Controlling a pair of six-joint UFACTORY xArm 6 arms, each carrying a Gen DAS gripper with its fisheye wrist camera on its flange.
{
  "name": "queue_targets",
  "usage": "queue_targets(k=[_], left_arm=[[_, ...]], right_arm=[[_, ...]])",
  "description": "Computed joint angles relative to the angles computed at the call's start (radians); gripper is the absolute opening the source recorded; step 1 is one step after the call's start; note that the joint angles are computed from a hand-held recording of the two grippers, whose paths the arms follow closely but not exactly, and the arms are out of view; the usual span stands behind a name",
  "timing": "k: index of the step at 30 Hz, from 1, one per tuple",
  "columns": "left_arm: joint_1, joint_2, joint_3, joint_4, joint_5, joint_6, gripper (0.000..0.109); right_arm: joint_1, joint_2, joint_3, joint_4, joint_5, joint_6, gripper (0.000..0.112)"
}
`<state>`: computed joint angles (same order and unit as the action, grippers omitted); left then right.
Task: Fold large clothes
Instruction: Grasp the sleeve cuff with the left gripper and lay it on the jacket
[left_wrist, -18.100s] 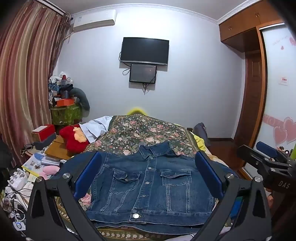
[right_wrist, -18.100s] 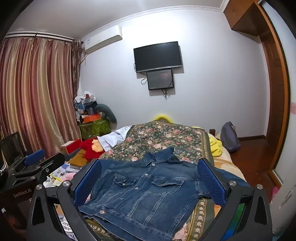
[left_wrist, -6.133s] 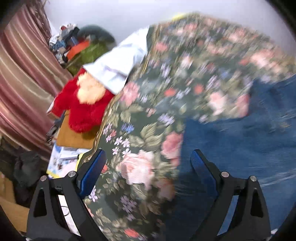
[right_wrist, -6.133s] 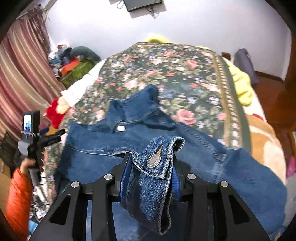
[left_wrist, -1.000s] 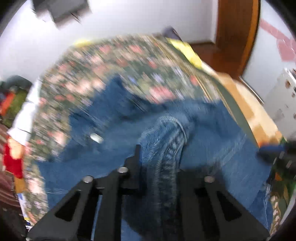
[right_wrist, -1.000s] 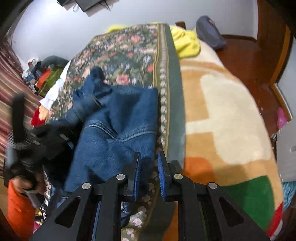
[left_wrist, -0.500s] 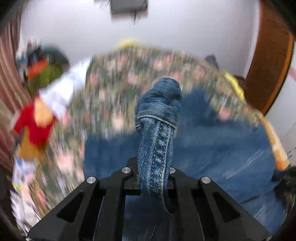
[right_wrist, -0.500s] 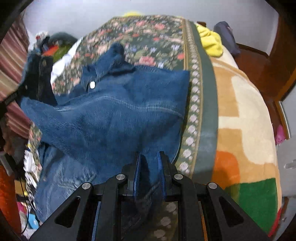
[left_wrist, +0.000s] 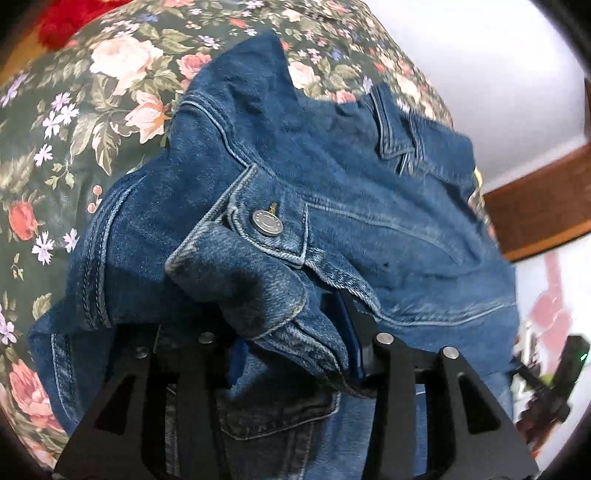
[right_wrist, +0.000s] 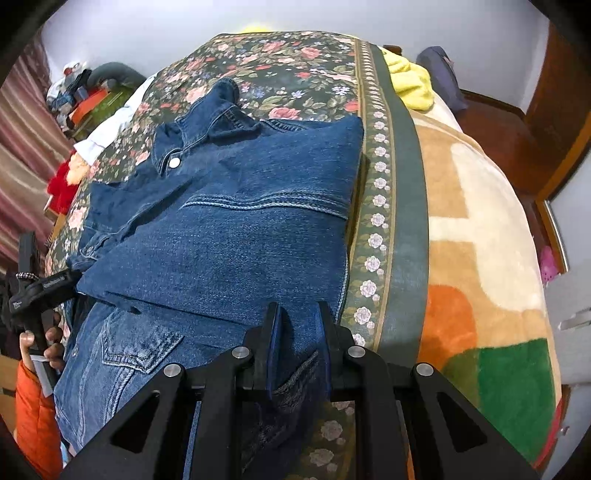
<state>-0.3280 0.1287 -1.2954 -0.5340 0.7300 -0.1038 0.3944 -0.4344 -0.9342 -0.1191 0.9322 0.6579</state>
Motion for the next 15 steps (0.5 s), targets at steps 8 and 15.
queue_targets(k=[8,15], left_arm=[[-0.093,0.05,-0.172,0.523,-0.051,-0.193,0.014],[-0.124,0.101,-0.385,0.739,-0.152,-0.268,0.013]], right_arm=[[0.007,0.019,-0.054,-0.009,0.06,-0.009,0.015],[-0.043,0.021,-0.106,-0.024,0.056,-0.024,0.015]])
